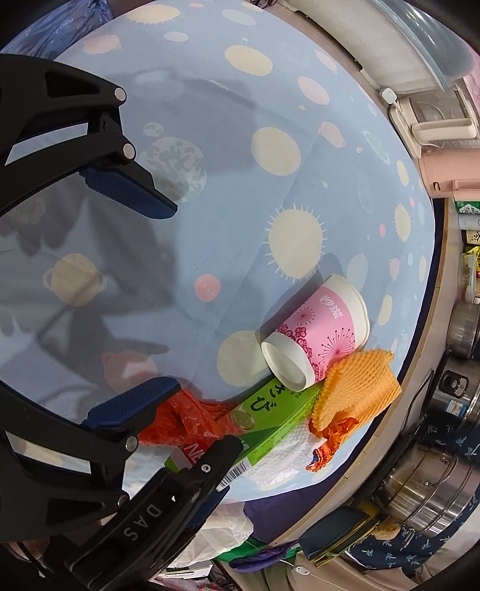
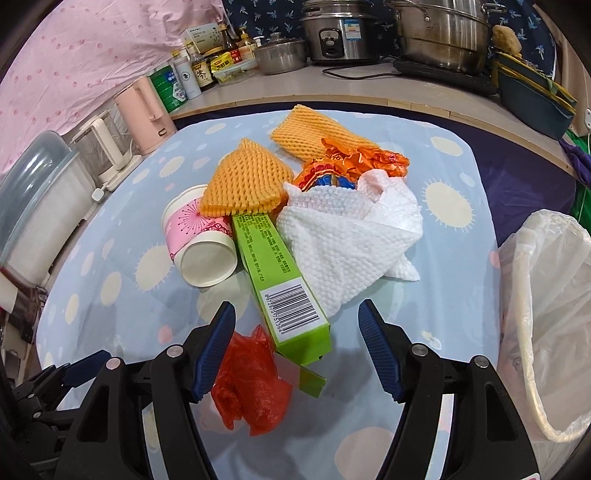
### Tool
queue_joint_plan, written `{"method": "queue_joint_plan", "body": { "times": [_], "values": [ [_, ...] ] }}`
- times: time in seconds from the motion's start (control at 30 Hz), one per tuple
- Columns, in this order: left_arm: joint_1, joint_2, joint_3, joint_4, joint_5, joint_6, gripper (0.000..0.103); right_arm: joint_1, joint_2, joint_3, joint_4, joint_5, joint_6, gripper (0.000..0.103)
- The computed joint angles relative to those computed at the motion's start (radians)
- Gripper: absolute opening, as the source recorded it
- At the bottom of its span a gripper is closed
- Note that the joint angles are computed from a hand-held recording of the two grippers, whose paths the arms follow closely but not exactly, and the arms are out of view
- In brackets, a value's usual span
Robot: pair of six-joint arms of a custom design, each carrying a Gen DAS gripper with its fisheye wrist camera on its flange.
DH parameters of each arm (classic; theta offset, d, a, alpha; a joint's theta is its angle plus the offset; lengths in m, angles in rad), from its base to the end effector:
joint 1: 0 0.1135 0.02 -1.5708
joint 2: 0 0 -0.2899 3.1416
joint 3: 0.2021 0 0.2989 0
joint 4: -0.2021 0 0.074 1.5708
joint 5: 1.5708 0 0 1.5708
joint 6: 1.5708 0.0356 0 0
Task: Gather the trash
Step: 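Grasp the green box with the right tool while the left tool grasps the red bag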
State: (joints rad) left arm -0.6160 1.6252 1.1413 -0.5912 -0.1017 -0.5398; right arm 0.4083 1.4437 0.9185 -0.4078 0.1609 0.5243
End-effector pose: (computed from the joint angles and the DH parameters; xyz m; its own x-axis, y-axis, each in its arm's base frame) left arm 0.3081 -0.2137 0.2236 -0.8910 0.0043 -0.4539 0.0903 0.9817 -0.1679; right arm 0.3067 0.1265 0.2185 -0.7907 0.1963 -0.5799 0.1057 0.9767 0.1867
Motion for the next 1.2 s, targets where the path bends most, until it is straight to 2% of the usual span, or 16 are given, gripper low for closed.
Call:
{"method": "queue_joint_plan", "body": {
  "times": [0.13, 0.2, 0.5, 0.57, 0.7, 1.2],
  "values": [
    [0.001, 0.008, 0.001, -0.003, 0.0, 0.0, 0.083, -0.004, 0.011, -0.001, 0.005, -0.03, -0.011, 0.037],
    [0.003, 0.01, 0.003, -0.004, 0.002, -0.005, 0.083, 0.003, 0.003, -0.011, 0.01, -0.029, -0.018, 0.034],
    [-0.019, -0.003, -0.002, -0.003, -0.003, -0.003, 0.083, 0.019, -0.14, -0.067, -0.016, -0.012, -0.022, 0.03],
    [-0.029, -0.004, -0.001, -0.005, -0.002, 0.003, 0.088, 0.021, -0.182, -0.079, -0.032, -0.004, -0.018, 0.03],
    [-0.063, -0.009, 0.002, 0.004, -0.01, 0.006, 0.089, 0.016, -0.267, -0.101, -0.064, 0.011, -0.017, 0.03],
    [-0.16, 0.152, 0.143, 0.035, -0.039, 0.051, 0.09, -0.024, -0.519, -0.121, -0.157, 0.036, -0.023, 0.028]
  ]
}}
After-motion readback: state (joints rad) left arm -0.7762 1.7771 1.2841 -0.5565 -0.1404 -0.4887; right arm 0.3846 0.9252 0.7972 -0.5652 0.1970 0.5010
